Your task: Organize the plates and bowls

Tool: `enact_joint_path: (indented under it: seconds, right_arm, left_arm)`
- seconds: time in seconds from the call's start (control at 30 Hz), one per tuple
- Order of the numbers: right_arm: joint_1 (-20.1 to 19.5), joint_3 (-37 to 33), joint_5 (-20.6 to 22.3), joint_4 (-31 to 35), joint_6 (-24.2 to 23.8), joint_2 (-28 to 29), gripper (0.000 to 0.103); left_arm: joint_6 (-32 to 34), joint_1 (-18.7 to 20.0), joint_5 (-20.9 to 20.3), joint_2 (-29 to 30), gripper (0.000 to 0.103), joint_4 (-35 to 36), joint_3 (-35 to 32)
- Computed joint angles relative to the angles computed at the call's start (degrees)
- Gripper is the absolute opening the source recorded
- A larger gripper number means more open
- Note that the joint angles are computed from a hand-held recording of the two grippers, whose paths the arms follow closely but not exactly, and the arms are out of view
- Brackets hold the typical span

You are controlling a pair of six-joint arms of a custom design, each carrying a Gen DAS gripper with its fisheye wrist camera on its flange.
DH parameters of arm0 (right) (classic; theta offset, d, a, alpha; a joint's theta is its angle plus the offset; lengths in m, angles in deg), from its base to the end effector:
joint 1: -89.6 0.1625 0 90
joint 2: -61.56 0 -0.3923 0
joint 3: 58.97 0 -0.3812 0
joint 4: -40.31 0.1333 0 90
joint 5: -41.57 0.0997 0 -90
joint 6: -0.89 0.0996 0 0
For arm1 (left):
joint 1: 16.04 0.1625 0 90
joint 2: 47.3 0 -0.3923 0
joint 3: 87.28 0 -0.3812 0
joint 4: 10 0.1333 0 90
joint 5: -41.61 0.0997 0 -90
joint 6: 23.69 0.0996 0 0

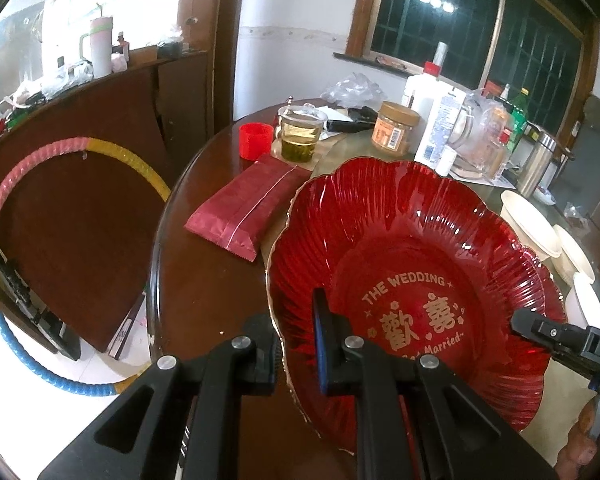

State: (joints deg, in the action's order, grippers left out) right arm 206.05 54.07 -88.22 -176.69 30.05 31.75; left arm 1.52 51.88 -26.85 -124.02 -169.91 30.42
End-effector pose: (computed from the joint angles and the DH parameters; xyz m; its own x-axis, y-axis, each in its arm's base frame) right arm 0.2896 -0.4259 -0.0073 -0.9297 0.3623 0.0665 0.1504 0.5382 -0.8293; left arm -0.0343 -0.5364 0.2615 -0.7001 0.5129 -0.4968 0.6932 0.6549 -0.3008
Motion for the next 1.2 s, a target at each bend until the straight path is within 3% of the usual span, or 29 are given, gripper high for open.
enact_joint_path:
  seconds: [0.3, 1.2]
  right_arm:
    - [-1.30, 1.70, 2.05, -4.03, 0.89, 0.70, 0.014]
    - [-2.44, 2.15, 2.16, -4.41, 2.40, 0.82, 0.014]
  left_arm:
    - [1.21, -0.86, 1.39, 1.17, 0.012, 0.55, -0.43]
    - [-4.25, -0.55, 3.17, 2.41, 0.014, 0.55, 0.45]
